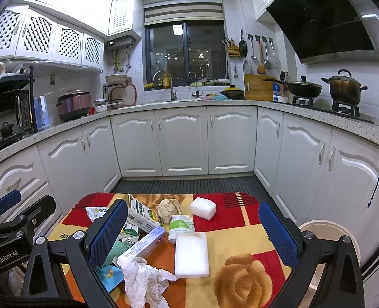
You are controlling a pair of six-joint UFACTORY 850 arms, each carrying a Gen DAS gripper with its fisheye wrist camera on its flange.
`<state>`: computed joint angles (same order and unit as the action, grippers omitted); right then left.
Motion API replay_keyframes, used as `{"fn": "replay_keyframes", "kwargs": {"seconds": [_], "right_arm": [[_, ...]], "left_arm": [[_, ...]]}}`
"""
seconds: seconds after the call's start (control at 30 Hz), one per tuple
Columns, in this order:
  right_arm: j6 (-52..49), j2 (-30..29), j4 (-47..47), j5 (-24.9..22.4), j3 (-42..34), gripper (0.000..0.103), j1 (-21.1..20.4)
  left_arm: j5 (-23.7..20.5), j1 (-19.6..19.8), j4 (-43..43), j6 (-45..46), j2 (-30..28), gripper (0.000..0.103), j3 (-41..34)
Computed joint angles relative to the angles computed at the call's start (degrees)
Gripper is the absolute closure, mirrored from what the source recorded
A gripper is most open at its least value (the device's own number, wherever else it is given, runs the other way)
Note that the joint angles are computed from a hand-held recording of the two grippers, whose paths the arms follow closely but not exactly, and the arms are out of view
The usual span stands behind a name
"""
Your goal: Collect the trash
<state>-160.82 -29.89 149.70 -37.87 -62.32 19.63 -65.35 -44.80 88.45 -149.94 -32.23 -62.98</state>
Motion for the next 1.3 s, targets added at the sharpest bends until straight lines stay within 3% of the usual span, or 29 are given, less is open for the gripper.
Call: {"fn": "replay_keyframes", "kwargs": {"seconds": [1.3], "right_arm": [[-0.98,-2.10,0.62,3.39,-1.77,0.002,0.33]], "left_arm": [[3.32,1.06,-3.05,0.09,-0.71,0.001,-0.88]]}}
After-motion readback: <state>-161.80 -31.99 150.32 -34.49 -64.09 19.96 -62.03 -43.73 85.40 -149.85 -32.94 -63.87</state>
